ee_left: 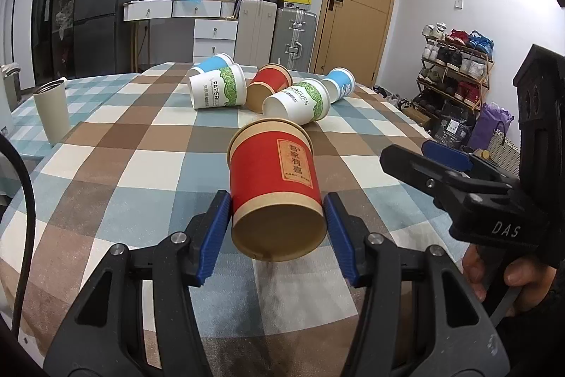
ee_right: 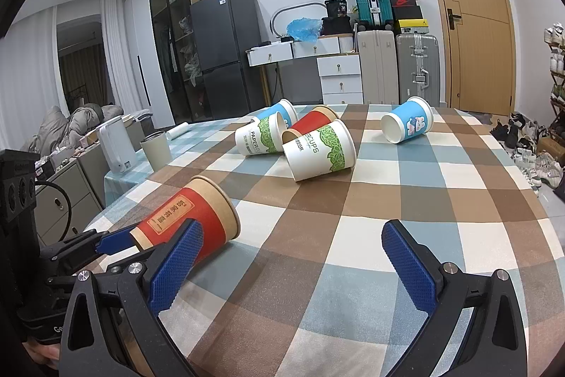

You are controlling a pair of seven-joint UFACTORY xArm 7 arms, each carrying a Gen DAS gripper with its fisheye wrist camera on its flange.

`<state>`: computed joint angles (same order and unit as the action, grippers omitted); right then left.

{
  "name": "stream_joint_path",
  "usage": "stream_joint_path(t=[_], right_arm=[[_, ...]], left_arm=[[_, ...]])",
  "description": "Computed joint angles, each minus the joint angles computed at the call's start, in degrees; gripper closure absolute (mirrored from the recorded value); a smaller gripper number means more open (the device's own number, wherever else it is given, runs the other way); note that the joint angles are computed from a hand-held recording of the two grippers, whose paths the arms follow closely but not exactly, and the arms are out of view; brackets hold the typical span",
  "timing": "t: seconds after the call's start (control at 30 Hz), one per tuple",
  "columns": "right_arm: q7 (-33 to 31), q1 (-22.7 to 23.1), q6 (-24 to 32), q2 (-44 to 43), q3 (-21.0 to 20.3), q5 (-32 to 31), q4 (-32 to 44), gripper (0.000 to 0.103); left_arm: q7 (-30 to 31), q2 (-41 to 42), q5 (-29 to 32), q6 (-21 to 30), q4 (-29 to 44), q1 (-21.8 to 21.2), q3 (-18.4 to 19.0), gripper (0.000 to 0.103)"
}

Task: Flip cup upright
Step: 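Lift the red cup with the left gripper and rotate it rim-up, then bring the right gripper to the red cup held by the left gripper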

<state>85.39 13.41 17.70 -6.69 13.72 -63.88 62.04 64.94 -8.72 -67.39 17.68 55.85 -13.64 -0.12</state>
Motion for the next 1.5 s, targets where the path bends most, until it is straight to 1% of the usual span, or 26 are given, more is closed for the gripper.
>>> stream_joint_path(t=[0.4, 0.5, 0.57, 0.6, 0.63, 0.7, 0.8, 0.9, 1.0, 1.1, 1.2, 1.37, 1.43, 1.5], right_arm=[[0.0, 0.1, 0.0, 0.0, 0.0, 0.0, 0.0, 0.0], [-0.1, 0.1, 0.1, 0.0, 0.0, 0.1, 0.0, 0.0], [-0.1, 0.1, 0.0, 0.0, -0.1, 0.1, 0.0, 0.0], [-0.2, 0.1, 0.0, 0.0, -0.1, 0.1, 0.0, 0.0], [-0.1, 0.1, 0.1, 0.0, 0.0, 0.2, 0.1, 0.0], [0.0, 0.0, -0.2, 0.1, -0.1, 0.3, 0.0, 0.0], [-0.4, 0.1, -0.5, 0.2, -0.3, 1.1, 0.0, 0.0], [-1.0, 0.2, -0.1, 0.2, -0.1, 1.5, 0.1, 0.0], [-2.7, 0.5, 0.4, 0.3, -0.1, 3.4, 0.2, 0.0], [-4.8, 0.9, 0.4, 0.7, -0.2, 5.7, 0.6, 0.0], [-6.1, 1.3, 0.5, 1.2, -0.2, 7.0, 1.1, 0.0], [-8.7, 2.2, 0.2, 2.5, -0.6, 10.0, 2.2, 0.0], [-11.2, 2.8, -0.3, 3.2, -1.2, 13.1, 2.5, 0.0], [-15.1, 3.4, -1.2, 3.8, -1.8, 17.8, 2.6, 0.0]], left_arm=[[-0.2, 1.6, 0.2, -0.5, 0.5, 0.7, -0.6, 0.051], [0.2, 1.7, 0.0, -0.5, 0.6, 0.8, -0.6, 0.049], [0.3, 1.9, -0.3, -0.4, 0.8, 0.9, -0.5, 0.043], [0.4, 1.6, -0.5, -0.4, 0.6, 0.9, -0.7, 0.036], [1.4, 1.7, -1.7, -0.1, 0.8, 0.8, -0.4, 0.032], [4.5, 1.8, -4.9, 0.1, 1.3, 0.9, -0.2, 0.029], [8.9, 2.1, -8.9, 0.9, 2.4, 1.6, 0.1, 0.021], [10.4, 2.8, -9.9, 1.3, 3.6, 2.8, 0.1, 0.019], [11.0, 3.7, -10.0, 2.5, 5.1, 4.2, 0.2, 0.016], [11.2, 3.8, -9.6, 2.9, 5.7, 5.5, 0.3, 0.001], [13.9, 4.2, -11.5, 3.2, 6.7, 6.4, 0.5, 0.001], [15.5, 5.8, -11.7, 4.5, 8.8, 8.0, 0.4, 0.001], [17.4, 6.5, -13.1, 4.9, 9.5, 8.5, 0.2, 0.001], [19.0, 7.3, -14.1, 5.0, 10.4, 9.0, 0.0, 0.001]])
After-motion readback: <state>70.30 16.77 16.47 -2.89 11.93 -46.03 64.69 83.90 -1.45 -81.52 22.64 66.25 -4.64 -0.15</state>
